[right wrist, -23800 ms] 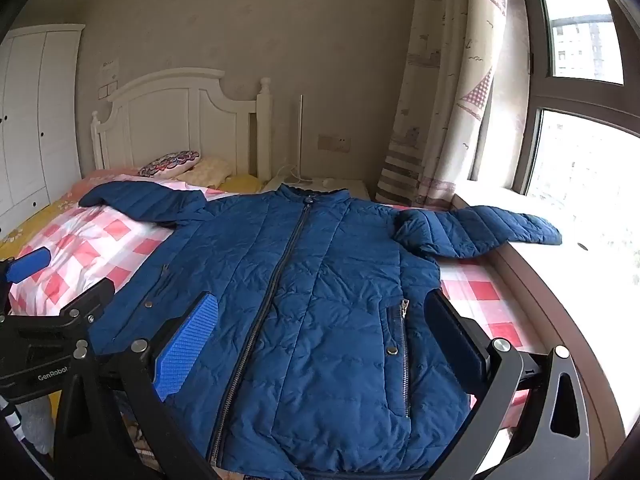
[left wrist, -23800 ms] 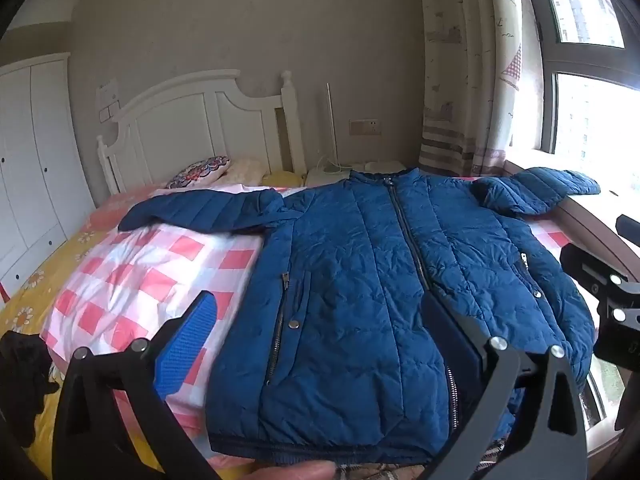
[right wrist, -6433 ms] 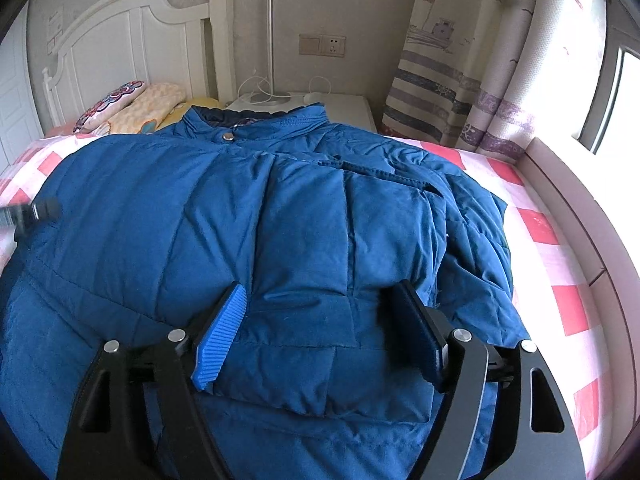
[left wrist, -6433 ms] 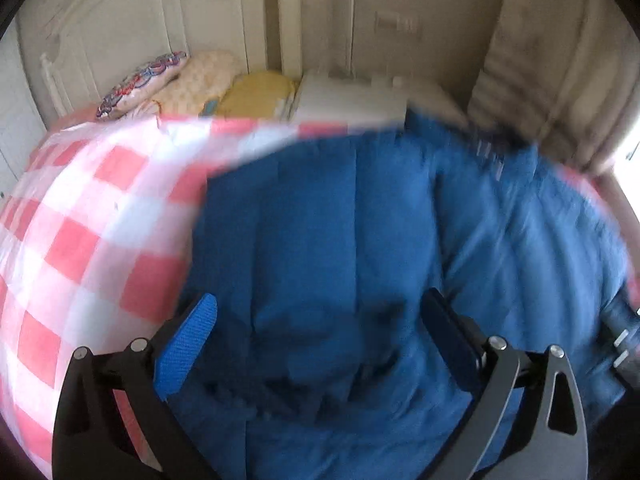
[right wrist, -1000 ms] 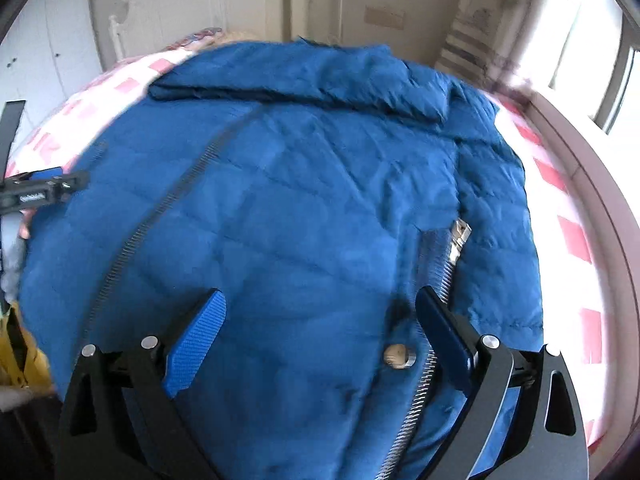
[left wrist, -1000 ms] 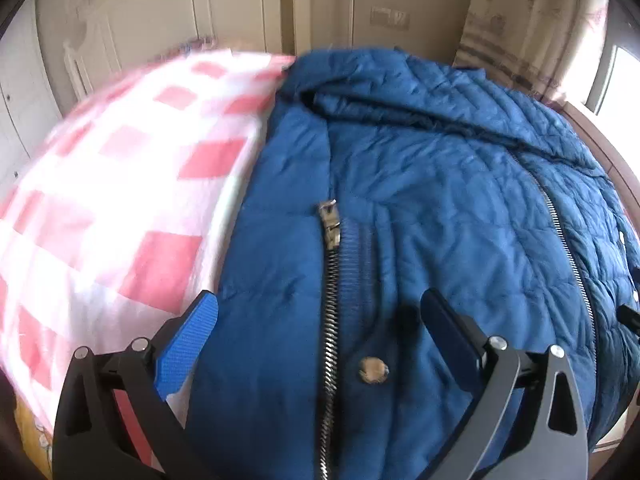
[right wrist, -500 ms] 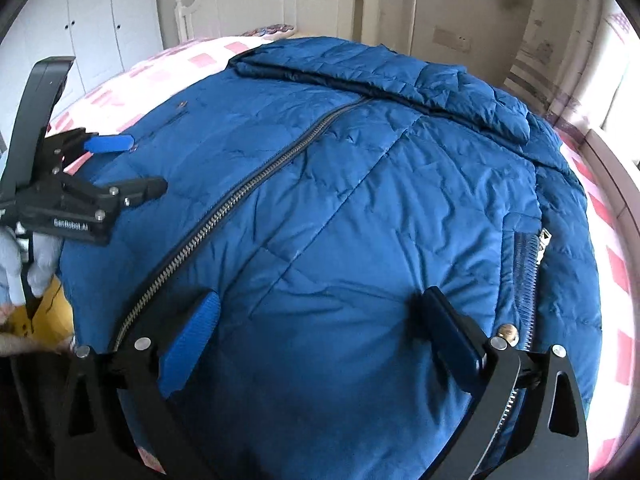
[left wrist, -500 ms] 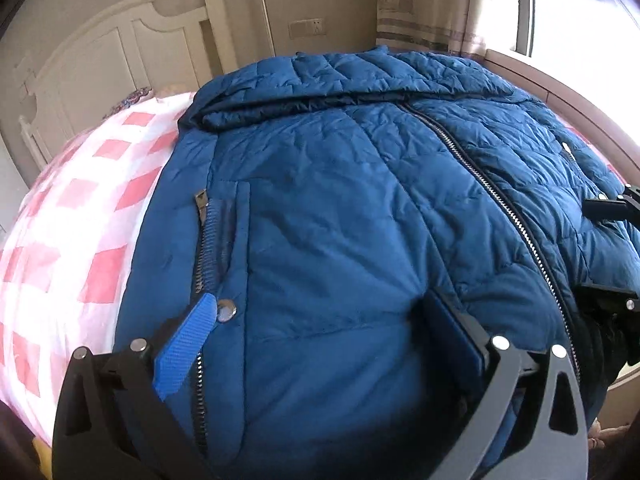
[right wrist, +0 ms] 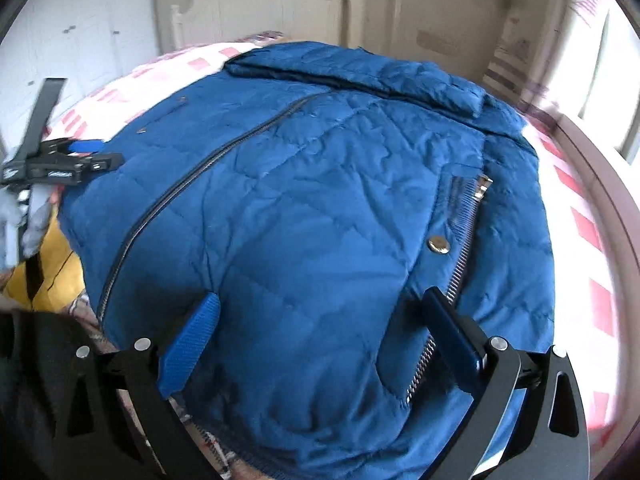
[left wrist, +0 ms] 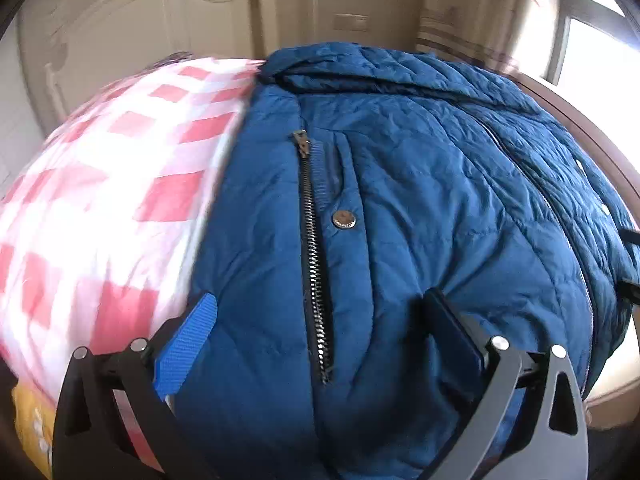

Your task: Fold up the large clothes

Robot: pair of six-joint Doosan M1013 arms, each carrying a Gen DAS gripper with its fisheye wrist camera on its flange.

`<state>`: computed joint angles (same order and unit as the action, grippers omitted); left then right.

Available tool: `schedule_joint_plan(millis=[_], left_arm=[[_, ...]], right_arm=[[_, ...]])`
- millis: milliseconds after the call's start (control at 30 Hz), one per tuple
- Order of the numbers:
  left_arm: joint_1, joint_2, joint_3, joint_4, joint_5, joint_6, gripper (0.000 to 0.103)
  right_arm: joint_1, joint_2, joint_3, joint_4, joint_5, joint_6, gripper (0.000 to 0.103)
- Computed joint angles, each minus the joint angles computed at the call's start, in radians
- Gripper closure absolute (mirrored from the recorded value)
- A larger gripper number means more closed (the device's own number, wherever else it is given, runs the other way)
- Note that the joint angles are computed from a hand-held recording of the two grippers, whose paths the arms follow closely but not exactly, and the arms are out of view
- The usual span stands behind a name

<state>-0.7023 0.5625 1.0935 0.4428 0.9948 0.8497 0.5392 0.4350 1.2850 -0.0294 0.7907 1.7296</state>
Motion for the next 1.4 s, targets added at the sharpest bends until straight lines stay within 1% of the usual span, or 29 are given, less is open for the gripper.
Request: schedule_joint_plan(millis=[33, 67, 100, 133, 167, 200, 233, 267, 300, 333, 367, 467, 500, 600, 633, 667, 700, 767, 800, 933, 1000, 1033, 1067, 1100, 1167, 1233, 1300, 1367, 1400], left_arm=[[-0.004, -0.007, 0.003, -0.008, -0.017, -0.006, 0.003], [-0.011, -0.021, 0.015, -0.028, -0.064, 0.021, 0.003], [-0.022, -0.026, 0.018, -0.018, -0.085, 0.043, 0.002], [-0.036, -0.025, 0.016, 0.006, -0.086, 0.062, 0.002], [-0.05, -0.018, 0.006, 0.027, -0.074, 0.091, 0.002], [-0.063, -0.004, -0.009, 0.037, -0.047, 0.136, 0.002], [-0.071, 0.013, -0.025, 0.038, -0.015, 0.17, 0.002], [-0.078, 0.023, -0.025, 0.065, 0.001, 0.152, 0.002], [-0.075, 0.014, -0.003, 0.07, -0.034, 0.113, 0.002], [-0.07, 0.013, -0.001, 0.049, -0.042, 0.112, 0.002], [-0.064, 0.011, -0.002, 0.025, -0.044, 0.125, 0.002], [-0.058, 0.009, -0.002, 0.011, -0.031, 0.15, 0.002], [-0.058, 0.009, -0.003, 0.012, -0.029, 0.149, 0.002], [-0.059, 0.004, 0.008, 0.023, -0.041, 0.131, 0.002], [-0.062, 0.008, 0.004, 0.029, -0.039, 0.126, 0.002], [-0.064, 0.006, 0.006, 0.032, -0.038, 0.123, 0.002], [-0.063, 0.007, 0.004, 0.031, -0.037, 0.123, 0.002], [-0.063, 0.004, 0.011, 0.03, -0.042, 0.122, 0.002], [-0.062, 0.003, 0.012, 0.03, -0.044, 0.122, 0.002], [-0.062, 0.001, 0.019, 0.037, -0.057, 0.122, 0.002], [-0.059, -0.002, 0.018, 0.015, -0.053, 0.151, 0.002], [-0.053, -0.005, 0.012, -0.011, -0.035, 0.166, 0.002], [-0.047, -0.019, 0.027, -0.023, -0.044, 0.141, 0.002], [-0.038, -0.045, 0.062, -0.027, -0.083, 0.101, 0.002], [-0.021, -0.085, 0.121, -0.041, -0.137, 0.059, 0.002], [0.0, -0.116, 0.171, -0.054, -0.154, 0.017, 0.002], [0.021, -0.135, 0.204, -0.077, -0.156, -0.029, 0.002], [0.035, -0.154, 0.233, -0.108, -0.209, -0.036, 0.002], [0.037, -0.152, 0.231, -0.11, -0.206, -0.038, 0.002]], right_arm=[[0.005, 0.0, -0.005, -0.02, 0.004, 0.02, 0.006], [0.01, -0.005, -0.004, -0.031, -0.009, 0.022, 0.006], [0.015, -0.016, 0.006, -0.022, -0.04, -0.008, 0.006], [0.018, -0.022, 0.014, -0.008, -0.062, -0.037, 0.006], [0.021, -0.026, 0.02, 0.008, -0.078, -0.068, 0.006], [0.025, -0.021, 0.018, 0.011, -0.07, -0.091, 0.006], [0.027, -0.008, 0.008, -0.003, -0.038, -0.081, 0.006], [0.028, 0.005, -0.002, -0.015, -0.008, -0.065, 0.005], [0.029, 0.006, 0.014, -0.031, -0.029, -0.051, 0.004], [0.033, -0.004, 0.038, -0.053, -0.076, -0.043, 0.004], [0.035, -0.006, 0.043, -0.062, -0.08, -0.041, 0.004], [0.033, -0.004, 0.016, -0.059, -0.011, -0.057, 0.005], [0.032, -0.01, 0.018, -0.076, -0.006, -0.04, 0.005], [0.019, -0.045, 0.062, -0.138, -0.069, 0.065, 0.005], [0.01, -0.049, 0.073, -0.155, -0.068, 0.117, 0.005], [0.005, -0.047, 0.073, -0.16, -0.05, 0.145, 0.005], [-0.009, -0.041, 0.08, -0.115, -0.033, 0.138, 0.005], [-0.021, -0.055, 0.118, -0.066, -0.101, 0.13, 0.004], [-0.017, -0.054, 0.12, -0.085, -0.105, 0.14, 0.004], [-0.018, -0.044, 0.102, -0.075, -0.074, 0.128, 0.004], [-0.023, -0.043, 0.096, -0.056, -0.063, 0.116, 0.005], [-0.026, -0.047, 0.095, -0.045, -0.057, 0.112, 0.005], [-0.029, -0.054, 0.103, -0.04, -0.059, 0.115, 0.005], [-0.029, -0.069, 0.115, -0.042, -0.06, 0.124, 0.005], [-0.036, -0.095, 0.147, -0.028, -0.081, 0.127, 0.005], [-0.053, -0.121, 0.189, 0.018, -0.116, 0.128, 0.005], [-0.073, -0.143, 0.228, 0.111, -0.159, 0.086, 0.005], [-0.078, -0.153, 0.246, 0.146, -0.172, 0.069, 0.005], [-0.076, -0.152, 0.245, 0.141, -0.167, 0.071, 0.005]])
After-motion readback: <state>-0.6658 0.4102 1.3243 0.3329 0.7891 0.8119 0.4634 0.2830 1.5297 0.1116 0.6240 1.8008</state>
